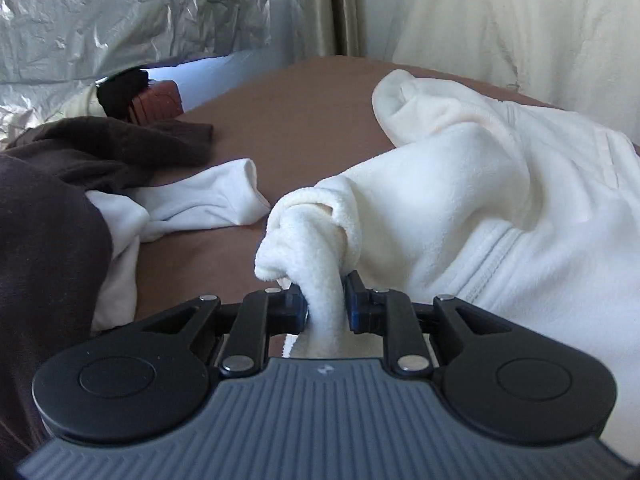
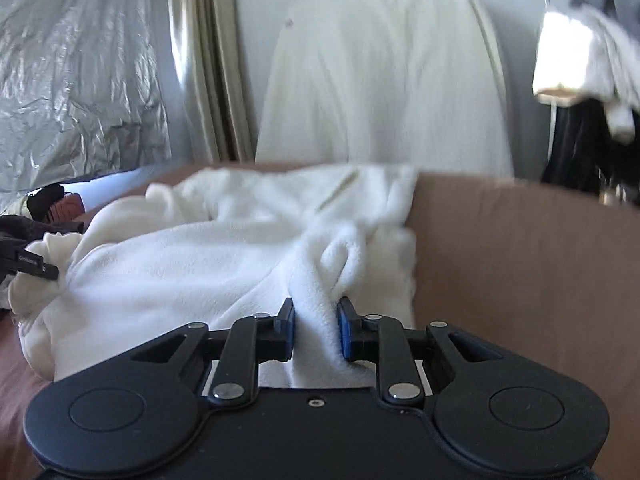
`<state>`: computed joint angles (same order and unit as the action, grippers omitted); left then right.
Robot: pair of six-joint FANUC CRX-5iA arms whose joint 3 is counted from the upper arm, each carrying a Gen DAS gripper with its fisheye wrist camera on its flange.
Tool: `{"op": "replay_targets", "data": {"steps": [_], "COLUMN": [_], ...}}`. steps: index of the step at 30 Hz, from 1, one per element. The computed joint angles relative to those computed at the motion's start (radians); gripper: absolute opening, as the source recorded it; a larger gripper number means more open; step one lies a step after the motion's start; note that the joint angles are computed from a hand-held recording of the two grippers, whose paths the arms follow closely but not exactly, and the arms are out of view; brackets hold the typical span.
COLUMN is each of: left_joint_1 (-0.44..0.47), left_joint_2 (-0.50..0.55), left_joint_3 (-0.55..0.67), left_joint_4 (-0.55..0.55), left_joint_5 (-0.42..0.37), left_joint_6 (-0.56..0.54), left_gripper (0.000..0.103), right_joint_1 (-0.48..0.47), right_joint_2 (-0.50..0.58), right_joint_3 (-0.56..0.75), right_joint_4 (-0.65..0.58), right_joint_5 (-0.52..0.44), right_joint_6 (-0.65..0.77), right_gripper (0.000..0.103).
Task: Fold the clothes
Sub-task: 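Pull the fleece flat across the bed with both grippers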
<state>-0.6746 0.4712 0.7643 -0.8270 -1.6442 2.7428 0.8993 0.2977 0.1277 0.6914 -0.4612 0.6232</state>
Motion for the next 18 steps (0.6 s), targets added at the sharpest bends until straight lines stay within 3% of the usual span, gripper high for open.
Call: {"op": "replay_targets", "data": {"steps": [5, 9, 12, 18], "left_joint_1": [-0.018, 0.015, 0.053, 0.079], "left_joint_2": [-0.044, -0.093, -0.095, -0.134], "left_joint_3": [-0.049, -0.111, -0.120, -0.175], "left_joint_4": [-0.033, 0.017, 0.074, 0.130], "left_joint_5": [0.062, 0.117, 0.121, 0.181], "left_joint_6": [0.018, 0.027, -0.073, -0.018], "left_gripper": [0.019, 0.019, 0.019, 0.019], "right_joint_1": [0.019, 0.020, 0.024, 0.039], "right_joint_2": [0.011, 0.023, 0.049, 0.064], "right_joint_3": [-0.001, 0.023, 0.083, 0.101], "right_joint_4": [0.096, 0.112, 0.084, 0.116], "right_joint_5": [-0.055, -0.080, -0.111, -0.129], "right_joint_6": [-0.016, -0.039, -0.028, -0.110], "right_gripper": [0.026, 0.026, 0.026, 0.026]}}
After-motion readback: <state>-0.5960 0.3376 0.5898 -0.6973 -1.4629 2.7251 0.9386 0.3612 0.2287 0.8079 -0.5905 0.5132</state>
